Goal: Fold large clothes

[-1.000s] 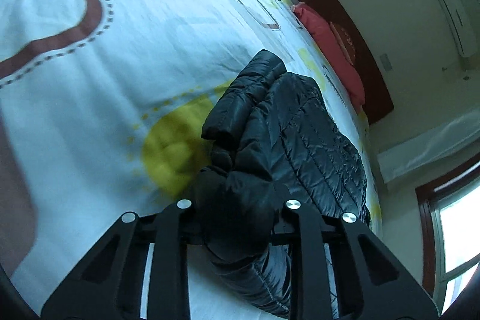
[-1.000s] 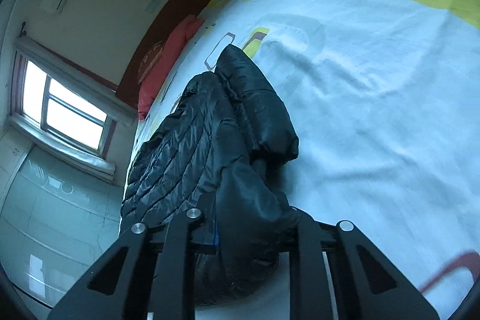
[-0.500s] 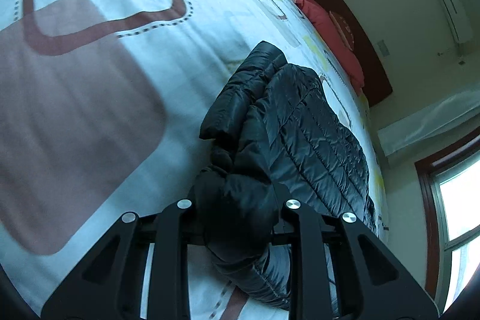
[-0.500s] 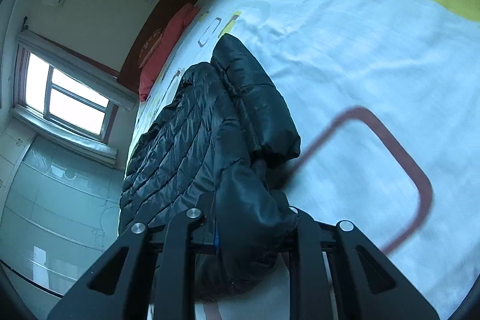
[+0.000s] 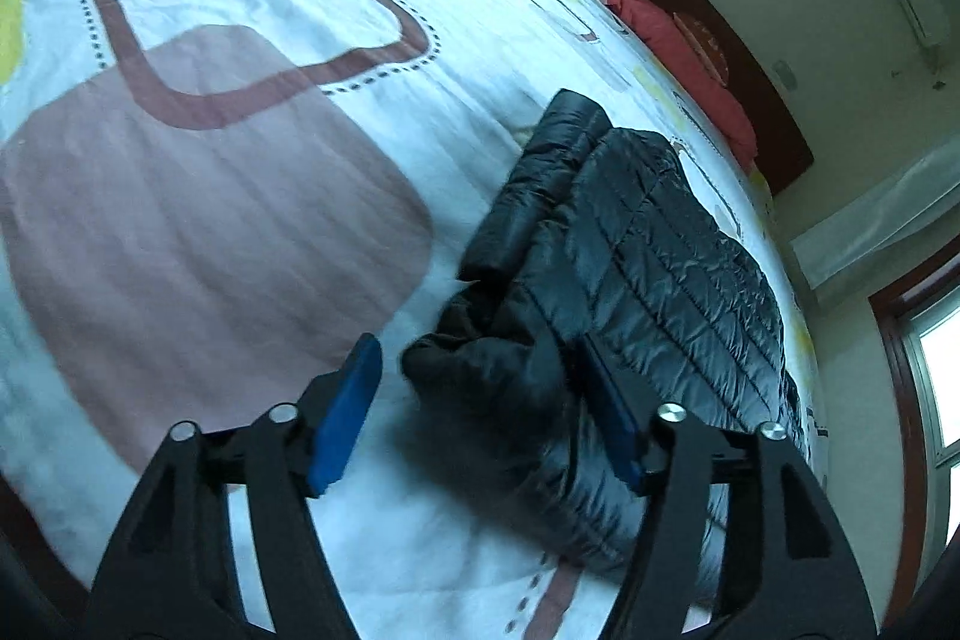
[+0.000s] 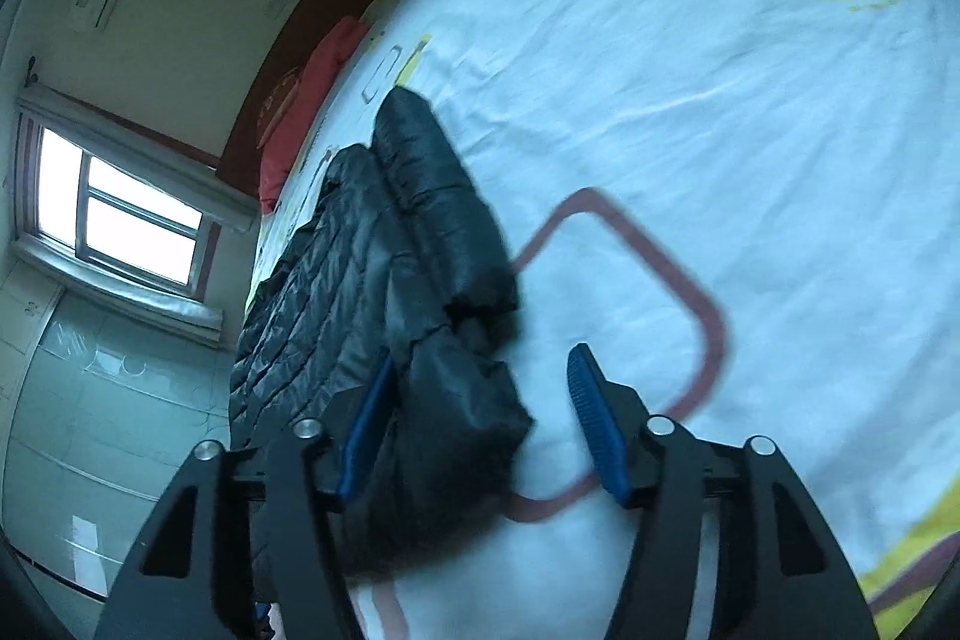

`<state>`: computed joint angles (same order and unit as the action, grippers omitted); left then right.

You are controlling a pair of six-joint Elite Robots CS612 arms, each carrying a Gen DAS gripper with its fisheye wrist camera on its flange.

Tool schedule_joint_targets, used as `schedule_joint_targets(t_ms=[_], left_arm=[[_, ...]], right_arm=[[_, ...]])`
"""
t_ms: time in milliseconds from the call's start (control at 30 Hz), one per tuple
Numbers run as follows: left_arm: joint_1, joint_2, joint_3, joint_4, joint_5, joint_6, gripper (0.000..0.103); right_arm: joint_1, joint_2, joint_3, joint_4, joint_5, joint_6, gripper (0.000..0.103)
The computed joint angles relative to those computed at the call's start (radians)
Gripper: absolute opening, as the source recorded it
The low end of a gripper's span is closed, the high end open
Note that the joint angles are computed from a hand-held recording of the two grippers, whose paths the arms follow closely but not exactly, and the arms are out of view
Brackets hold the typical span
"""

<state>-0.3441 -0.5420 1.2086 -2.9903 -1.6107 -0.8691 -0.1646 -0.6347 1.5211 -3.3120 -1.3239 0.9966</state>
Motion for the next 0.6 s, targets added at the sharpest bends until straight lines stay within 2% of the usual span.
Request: schedule_joint_targets(t_ms=[133,200,267,333,367,467,500,600], left_arm=[[0.005,-0.032,0.046,0.017,0.010,0.023,0.070],[0.003,-0.050,0.066,0.033,0.033,0.050,0.070],[-0.010,-0.071,0.077,0.082,0.115,0.126,0.070],[-0.032,-0.088,0.081,0.132,0.240,0.210,0.069],[-0.039,-0.094,0.086,0.124,0.279,0.245,0.069],[-0.064,-0.097,0.074,0.093,0.348,0.352,0.067],[-0.073,-0.094,0.065,0.083,0.367,0.389,0.062],[-0.101,-0.067,0.009,0.069,0.406,0.500,0.060]], right_arm=[[-0.009,-0.030,0.048,0.002,-0.016,-0.007,0.060],[-0.002,-0.058,0.066,0.060,-0.088,-0.048,0.060],[0.008,-0.081,0.069,0.130,-0.170,-0.104,0.060],[0.019,-0.093,0.057,0.184,-0.241,-0.165,0.060],[0.025,-0.094,0.048,0.200,-0.264,-0.190,0.058],[0.057,-0.087,-0.012,0.250,-0.346,-0.304,0.050],[0.064,-0.081,-0.028,0.249,-0.353,-0.336,0.047],[0.095,-0.044,-0.124,0.273,-0.346,-0.457,0.044]])
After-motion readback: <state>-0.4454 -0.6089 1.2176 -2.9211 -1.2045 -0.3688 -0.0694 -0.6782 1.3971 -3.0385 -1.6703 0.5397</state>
